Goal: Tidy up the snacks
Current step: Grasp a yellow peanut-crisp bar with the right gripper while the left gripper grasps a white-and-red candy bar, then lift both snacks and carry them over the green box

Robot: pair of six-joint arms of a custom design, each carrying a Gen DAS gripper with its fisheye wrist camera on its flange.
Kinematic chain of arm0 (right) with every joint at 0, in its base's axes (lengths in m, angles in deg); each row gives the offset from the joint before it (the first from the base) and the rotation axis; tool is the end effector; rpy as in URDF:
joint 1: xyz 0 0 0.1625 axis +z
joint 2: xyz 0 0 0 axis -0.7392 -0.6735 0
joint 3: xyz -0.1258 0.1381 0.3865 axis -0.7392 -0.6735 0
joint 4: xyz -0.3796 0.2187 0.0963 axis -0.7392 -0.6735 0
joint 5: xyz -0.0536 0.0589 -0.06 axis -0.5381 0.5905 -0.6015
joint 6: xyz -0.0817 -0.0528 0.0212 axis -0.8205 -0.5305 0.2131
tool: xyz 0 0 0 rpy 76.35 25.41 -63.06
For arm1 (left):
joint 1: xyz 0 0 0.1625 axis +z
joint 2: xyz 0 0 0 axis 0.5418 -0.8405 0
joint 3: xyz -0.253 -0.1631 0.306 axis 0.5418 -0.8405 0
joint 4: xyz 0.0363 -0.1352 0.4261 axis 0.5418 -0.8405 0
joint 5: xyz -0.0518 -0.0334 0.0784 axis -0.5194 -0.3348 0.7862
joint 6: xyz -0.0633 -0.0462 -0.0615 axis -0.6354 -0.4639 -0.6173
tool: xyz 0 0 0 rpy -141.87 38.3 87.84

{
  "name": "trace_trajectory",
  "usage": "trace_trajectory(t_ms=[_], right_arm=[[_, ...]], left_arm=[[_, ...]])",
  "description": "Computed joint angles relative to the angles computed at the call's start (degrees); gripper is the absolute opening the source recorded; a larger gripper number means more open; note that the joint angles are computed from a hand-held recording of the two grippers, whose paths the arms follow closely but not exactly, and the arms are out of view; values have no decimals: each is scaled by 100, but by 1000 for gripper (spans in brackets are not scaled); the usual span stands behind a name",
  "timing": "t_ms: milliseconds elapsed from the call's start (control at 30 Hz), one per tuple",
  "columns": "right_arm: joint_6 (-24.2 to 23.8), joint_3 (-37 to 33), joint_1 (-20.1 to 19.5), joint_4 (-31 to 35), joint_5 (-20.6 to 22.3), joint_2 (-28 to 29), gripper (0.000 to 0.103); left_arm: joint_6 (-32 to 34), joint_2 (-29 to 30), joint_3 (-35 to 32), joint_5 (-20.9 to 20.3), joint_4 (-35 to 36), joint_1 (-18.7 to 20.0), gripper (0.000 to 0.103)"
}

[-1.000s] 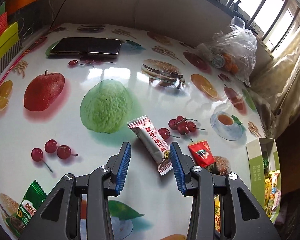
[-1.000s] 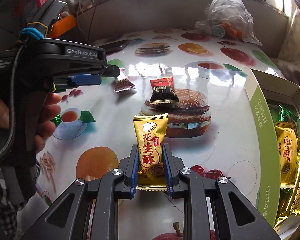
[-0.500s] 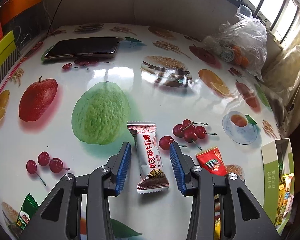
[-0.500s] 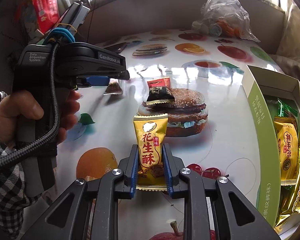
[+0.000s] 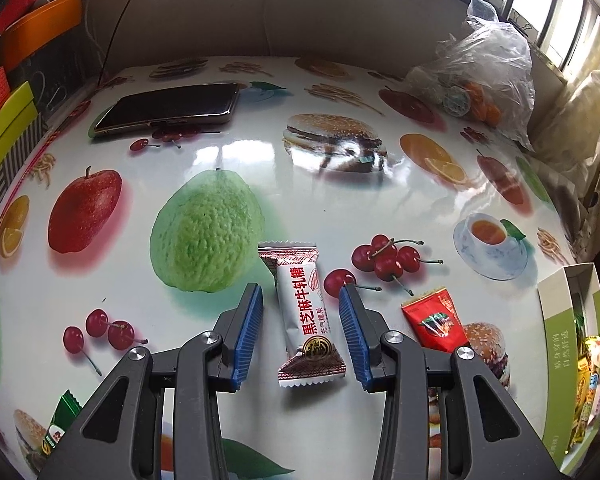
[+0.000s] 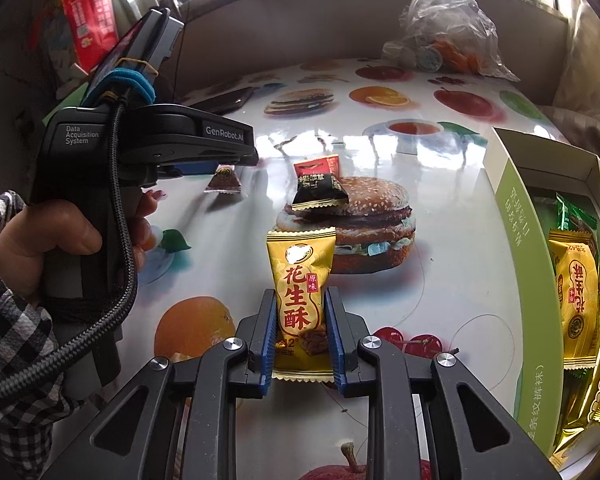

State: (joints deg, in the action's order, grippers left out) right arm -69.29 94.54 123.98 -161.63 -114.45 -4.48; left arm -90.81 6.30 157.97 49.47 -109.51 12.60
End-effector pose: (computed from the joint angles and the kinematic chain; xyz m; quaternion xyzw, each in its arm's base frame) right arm 0.0221 -0.4066 0.1206 0.2211 -0.9261 0.2248 0.2072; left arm -0.2027 -0.5074 -0.0544 0.0403 0.8973 -0.2810 0.3379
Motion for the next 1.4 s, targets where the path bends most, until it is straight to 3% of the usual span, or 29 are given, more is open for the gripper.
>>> trace_trajectory(t_ms=[67,267,967,1400], right_arm=[[-5,0,-1,2,-1,-1,22],[-14,2,-8,-30,-9,14,22],[0,-5,47,-137,-119,55,22],[40,118,64,-420,-99,20,21]], left_arm=[[-54,2,-5,91,115,-21,33],[-81,-39,31,104,124,-9,21],[-94,-113,149,16,89,-75,20],[-63,-328,432,-68,-138,-359,20]])
